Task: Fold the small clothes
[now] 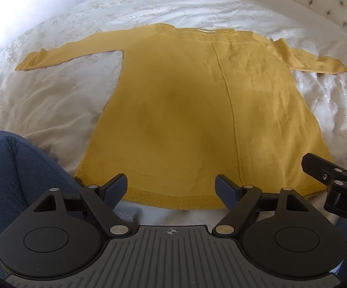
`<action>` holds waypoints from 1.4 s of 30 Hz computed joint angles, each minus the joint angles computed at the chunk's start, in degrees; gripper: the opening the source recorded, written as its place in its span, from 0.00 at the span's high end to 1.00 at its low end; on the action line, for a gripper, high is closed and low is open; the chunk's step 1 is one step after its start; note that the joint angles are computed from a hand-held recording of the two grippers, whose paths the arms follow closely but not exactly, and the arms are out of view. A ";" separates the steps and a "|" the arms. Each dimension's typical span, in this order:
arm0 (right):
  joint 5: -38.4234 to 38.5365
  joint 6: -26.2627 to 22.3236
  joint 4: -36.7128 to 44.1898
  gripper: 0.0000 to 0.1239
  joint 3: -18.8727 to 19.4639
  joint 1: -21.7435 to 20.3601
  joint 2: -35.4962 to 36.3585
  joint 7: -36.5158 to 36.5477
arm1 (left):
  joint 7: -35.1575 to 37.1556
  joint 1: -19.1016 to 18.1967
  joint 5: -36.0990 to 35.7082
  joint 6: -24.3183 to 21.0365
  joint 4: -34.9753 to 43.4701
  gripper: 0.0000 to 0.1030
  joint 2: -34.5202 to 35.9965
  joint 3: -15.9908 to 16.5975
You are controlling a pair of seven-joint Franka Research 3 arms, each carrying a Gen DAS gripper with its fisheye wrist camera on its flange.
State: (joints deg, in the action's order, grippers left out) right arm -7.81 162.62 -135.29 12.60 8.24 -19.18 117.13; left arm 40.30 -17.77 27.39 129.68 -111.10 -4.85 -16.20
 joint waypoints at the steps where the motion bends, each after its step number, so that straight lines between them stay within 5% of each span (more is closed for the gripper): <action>1: 0.00 -0.01 0.02 0.18 -0.03 0.02 0.00 -0.04 | 0.25 -0.01 -0.98 0.44 -0.12 0.23 -0.09 0.15; 21: 0.55 -0.11 0.39 0.18 -0.25 0.52 0.38 -0.51 | 0.91 -0.06 -1.85 -0.62 0.58 0.23 0.17 0.11; 29: 0.72 -0.33 0.66 0.18 -0.45 0.77 0.66 -0.93 | -0.56 -0.01 -1.62 2.35 -0.58 0.23 -0.07 0.15; 42: 1.06 -0.84 1.98 0.18 -1.10 1.57 2.31 -1.61 | 3.33 -0.20 -5.09 -0.32 1.84 0.23 1.49 0.45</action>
State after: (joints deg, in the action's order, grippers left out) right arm -6.75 161.79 -133.31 11.50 9.81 -16.87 115.52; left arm 43.63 -17.97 22.30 129.36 -109.26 -3.36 -15.75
